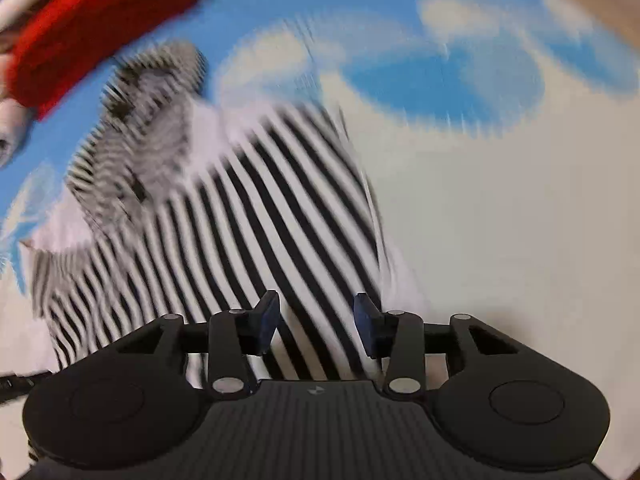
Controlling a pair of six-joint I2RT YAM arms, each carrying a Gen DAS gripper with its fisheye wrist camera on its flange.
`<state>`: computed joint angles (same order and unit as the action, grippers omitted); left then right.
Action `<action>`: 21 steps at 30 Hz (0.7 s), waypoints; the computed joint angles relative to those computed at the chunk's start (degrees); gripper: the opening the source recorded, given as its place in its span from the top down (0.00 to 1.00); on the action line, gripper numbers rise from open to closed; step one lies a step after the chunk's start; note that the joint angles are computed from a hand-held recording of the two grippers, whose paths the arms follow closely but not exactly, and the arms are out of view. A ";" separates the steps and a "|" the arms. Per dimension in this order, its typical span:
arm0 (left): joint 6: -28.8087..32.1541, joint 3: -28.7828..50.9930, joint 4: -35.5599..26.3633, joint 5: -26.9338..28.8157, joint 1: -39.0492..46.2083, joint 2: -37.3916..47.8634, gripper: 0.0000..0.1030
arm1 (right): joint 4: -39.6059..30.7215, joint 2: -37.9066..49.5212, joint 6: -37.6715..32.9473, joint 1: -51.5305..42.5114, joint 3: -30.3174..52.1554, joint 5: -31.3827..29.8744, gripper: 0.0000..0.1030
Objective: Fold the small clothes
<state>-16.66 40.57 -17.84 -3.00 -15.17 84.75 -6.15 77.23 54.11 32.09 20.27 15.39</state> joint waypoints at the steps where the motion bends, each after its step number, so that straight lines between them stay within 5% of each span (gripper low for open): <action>1: 0.73 -1.34 2.58 -2.10 -1.02 -3.91 0.66 | -1.14 -2.86 -0.96 1.06 0.14 2.72 0.56; 7: 0.52 -2.72 7.80 -4.63 -4.96 -13.50 0.61 | -1.14 -12.80 -4.27 5.31 -0.52 12.76 0.55; 12: 6.37 -6.27 16.52 -15.30 -12.14 -18.97 0.36 | 1.36 -15.15 -10.23 7.49 0.65 20.85 0.52; 18: 7.75 -3.97 20.22 -19.53 -17.41 -17.18 0.34 | 2.68 -17.23 -14.98 2.38 1.22 19.52 0.52; 21: 6.50 0.85 18.54 -15.52 -16.28 -11.93 0.33 | 0.72 -17.29 -15.49 0.14 2.03 16.25 0.52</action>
<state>-10.16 41.42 0.70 -18.52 -31.45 72.82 -5.42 59.94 38.62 32.23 22.30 31.64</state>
